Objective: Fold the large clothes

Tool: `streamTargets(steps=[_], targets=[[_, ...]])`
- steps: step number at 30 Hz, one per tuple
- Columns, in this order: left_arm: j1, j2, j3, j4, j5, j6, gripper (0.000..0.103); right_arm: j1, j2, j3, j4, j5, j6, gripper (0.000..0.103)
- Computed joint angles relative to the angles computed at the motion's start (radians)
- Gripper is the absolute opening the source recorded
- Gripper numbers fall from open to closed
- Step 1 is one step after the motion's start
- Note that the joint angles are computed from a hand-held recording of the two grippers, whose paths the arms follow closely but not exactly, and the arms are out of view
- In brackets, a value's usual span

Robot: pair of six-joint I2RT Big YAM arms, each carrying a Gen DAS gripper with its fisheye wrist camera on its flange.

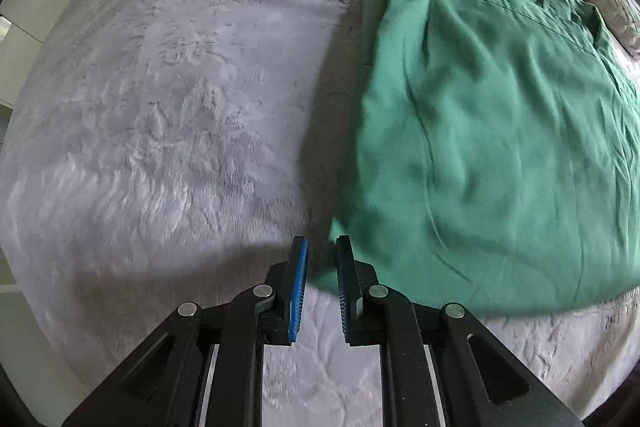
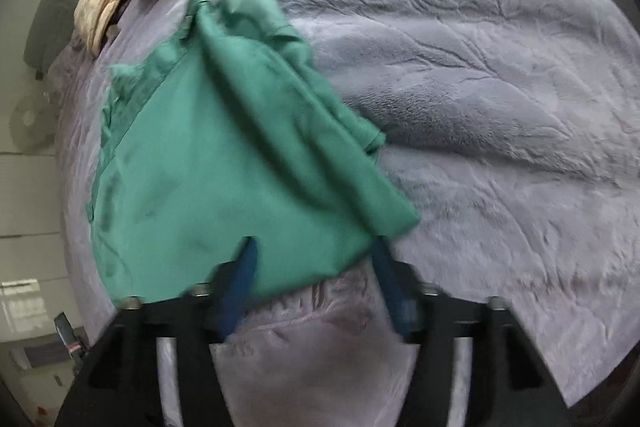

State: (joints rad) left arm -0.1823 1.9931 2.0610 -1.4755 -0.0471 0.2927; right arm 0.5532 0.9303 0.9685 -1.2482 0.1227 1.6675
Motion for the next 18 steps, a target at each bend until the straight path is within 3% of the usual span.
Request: streamTargets(steps=[7,18], targets=[[-0.002,-0.119,-0.126,0.006,0.003,0.033,0.016,0.071,0.059,0.064,0.004,-0.011,0.034,0.066],[-0.012,-0.219,-0.212,0.004,0.016,0.056,0.016,0.122,0.141,0.169,-0.016,0.0,0.008,0.076]])
